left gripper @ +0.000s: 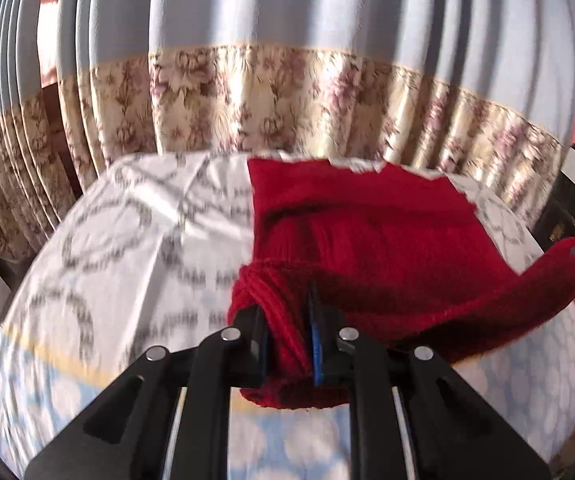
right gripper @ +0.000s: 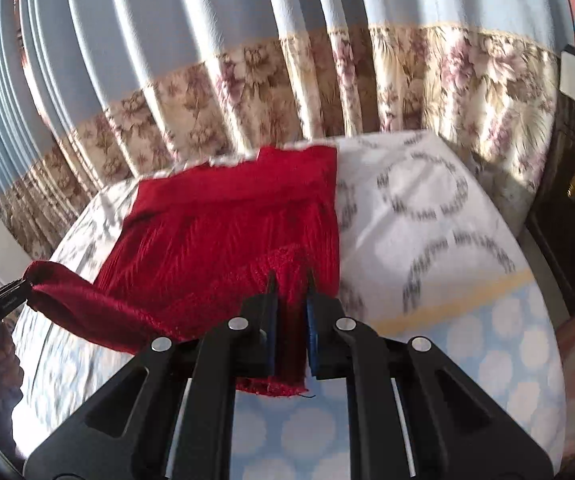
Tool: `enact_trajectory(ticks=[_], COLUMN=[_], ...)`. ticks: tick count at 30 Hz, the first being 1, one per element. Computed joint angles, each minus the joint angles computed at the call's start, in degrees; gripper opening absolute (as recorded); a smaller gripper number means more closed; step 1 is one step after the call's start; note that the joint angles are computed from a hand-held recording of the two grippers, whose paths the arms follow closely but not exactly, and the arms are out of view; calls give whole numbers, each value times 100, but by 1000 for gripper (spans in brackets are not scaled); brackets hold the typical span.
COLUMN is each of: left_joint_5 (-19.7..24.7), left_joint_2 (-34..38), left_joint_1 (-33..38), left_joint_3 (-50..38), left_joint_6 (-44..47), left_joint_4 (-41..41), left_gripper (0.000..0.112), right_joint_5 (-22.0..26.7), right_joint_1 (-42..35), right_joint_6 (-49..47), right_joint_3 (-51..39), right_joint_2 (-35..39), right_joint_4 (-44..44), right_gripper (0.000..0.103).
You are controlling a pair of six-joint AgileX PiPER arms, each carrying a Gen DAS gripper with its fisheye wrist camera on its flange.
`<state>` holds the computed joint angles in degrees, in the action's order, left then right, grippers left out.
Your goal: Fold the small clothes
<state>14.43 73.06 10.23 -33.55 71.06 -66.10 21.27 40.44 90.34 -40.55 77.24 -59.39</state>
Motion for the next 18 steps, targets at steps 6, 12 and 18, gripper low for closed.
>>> enact_trajectory(ticks=[6,12,18], left_joint_5=[-233,-254,638], left_joint_2=[1550,3171,4802], left_joint_1=[-287,-697,-1031], left_joint_3=[-1782,-3733,-6144], left_joint_6=[-2096,-5534,-7883], left_joint_4=[1564,4867,7086], left_gripper=[16,16,16], right_joint_5=[-383,-394,184], right_joint_1=[-899,-1564,-2071], right_joint_6=[-1589,-3893,-5553], right_joint_3=[-1422,-3126,-5221], right_joint_2=[1236,2594,4178], right_joint_4=[851,2829,4487], right_gripper=[12,12,12])
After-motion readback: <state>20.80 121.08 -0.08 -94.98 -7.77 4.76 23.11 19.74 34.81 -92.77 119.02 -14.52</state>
